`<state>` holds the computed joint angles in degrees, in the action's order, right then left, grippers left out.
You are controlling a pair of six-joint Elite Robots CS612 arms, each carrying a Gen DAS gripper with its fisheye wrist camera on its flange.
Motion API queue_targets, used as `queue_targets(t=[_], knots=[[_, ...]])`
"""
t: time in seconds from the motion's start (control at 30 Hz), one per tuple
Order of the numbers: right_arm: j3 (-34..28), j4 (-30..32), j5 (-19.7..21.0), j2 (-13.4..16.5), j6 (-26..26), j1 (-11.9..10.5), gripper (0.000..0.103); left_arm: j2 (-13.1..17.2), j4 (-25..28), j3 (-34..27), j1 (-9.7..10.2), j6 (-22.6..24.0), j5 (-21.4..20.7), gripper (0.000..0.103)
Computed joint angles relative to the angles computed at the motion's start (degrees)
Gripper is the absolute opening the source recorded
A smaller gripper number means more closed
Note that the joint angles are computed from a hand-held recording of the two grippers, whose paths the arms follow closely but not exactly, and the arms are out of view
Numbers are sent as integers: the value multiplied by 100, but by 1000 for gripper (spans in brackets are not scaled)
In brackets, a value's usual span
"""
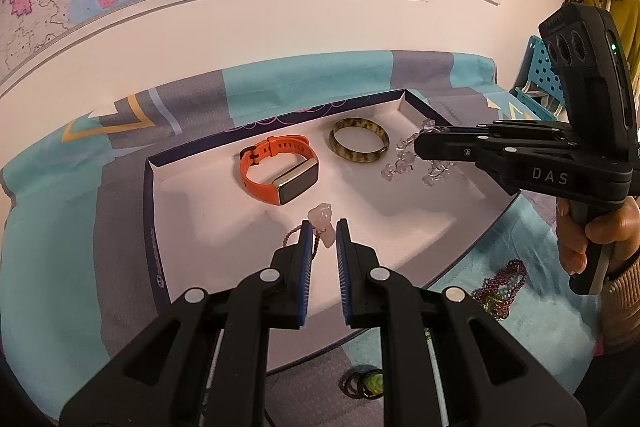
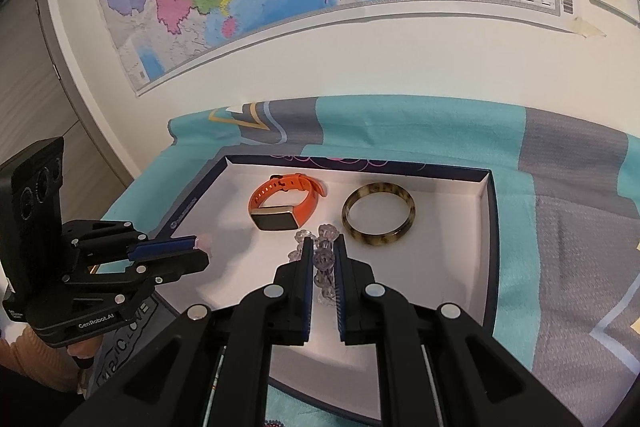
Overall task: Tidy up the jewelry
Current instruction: 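Carry the crystal bracelet with the right tool into the box while the left tool carries the pink charm there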
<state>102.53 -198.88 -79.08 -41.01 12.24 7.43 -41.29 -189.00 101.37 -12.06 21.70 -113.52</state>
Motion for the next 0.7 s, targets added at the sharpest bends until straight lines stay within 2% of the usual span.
queue_targets(t=[0.7], knots=[[-174, 256, -61, 86, -28, -5, 8, 44, 218, -144, -48, 28, 147, 13]])
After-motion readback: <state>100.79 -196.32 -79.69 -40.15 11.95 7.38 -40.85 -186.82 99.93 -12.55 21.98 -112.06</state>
